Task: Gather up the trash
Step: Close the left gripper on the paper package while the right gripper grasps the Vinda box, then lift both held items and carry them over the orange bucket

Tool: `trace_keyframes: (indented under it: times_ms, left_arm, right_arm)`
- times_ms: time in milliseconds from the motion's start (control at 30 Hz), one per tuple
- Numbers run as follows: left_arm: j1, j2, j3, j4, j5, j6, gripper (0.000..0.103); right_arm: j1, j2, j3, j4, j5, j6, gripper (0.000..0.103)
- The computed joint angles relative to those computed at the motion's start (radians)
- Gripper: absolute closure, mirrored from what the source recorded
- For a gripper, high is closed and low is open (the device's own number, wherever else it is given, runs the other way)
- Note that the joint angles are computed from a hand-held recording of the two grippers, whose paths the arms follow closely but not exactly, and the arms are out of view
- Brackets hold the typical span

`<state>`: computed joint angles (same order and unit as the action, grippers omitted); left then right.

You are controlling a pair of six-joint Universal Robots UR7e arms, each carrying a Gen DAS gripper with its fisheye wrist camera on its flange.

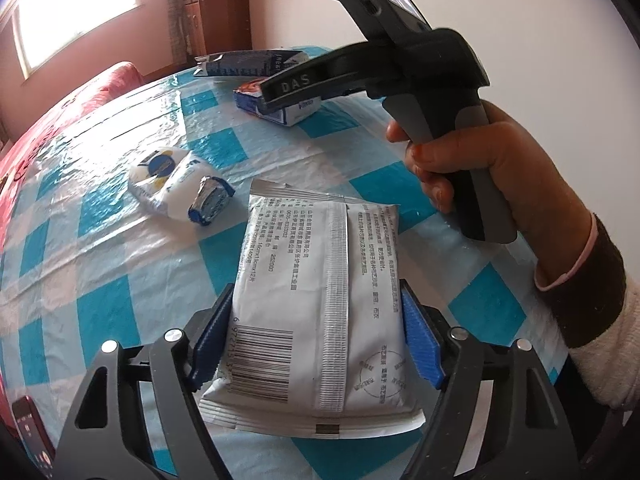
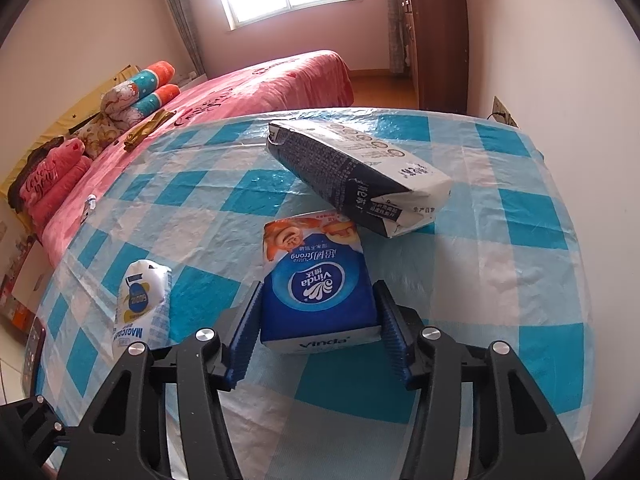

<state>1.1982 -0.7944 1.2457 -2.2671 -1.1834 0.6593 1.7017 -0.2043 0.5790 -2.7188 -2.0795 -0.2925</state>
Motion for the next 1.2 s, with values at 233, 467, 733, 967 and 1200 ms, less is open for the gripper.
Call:
trace_keyframes:
  times_ms: [233,467,733,967,1200]
  left_arm:
    - [0.007,-0.05,0.043,-0.018,-0.021,-0.009,0.026]
    - [0.015,-0.074,0.041,-0.022,-0.047,-0.012,0.026]
    - [0.025,-0.112,0.059,-0.041,-0.079,-0.02,0.026]
    - [0.039,-0.136,0.074,-0.077,-0.102,-0.022,0.026]
    - [0.055,-0.164,0.089,-0.109,-0.126,-0.028,0.026]
  right_arm:
    - [0.001,-0.043,0.093,-0.054,0.012,0.01,0.048]
    - [0.004,-0.086,0.188,-0.114,0.027,0.021,0.049]
    - [0.007,-0.133,0.298,-0.177,0.044,0.067,0.049]
    - [0.026,-0.167,0.379,-0.236,0.056,0.101,0.05]
    - [0.053,-0.186,0.442,-0.288,0.02,0.116,0.05]
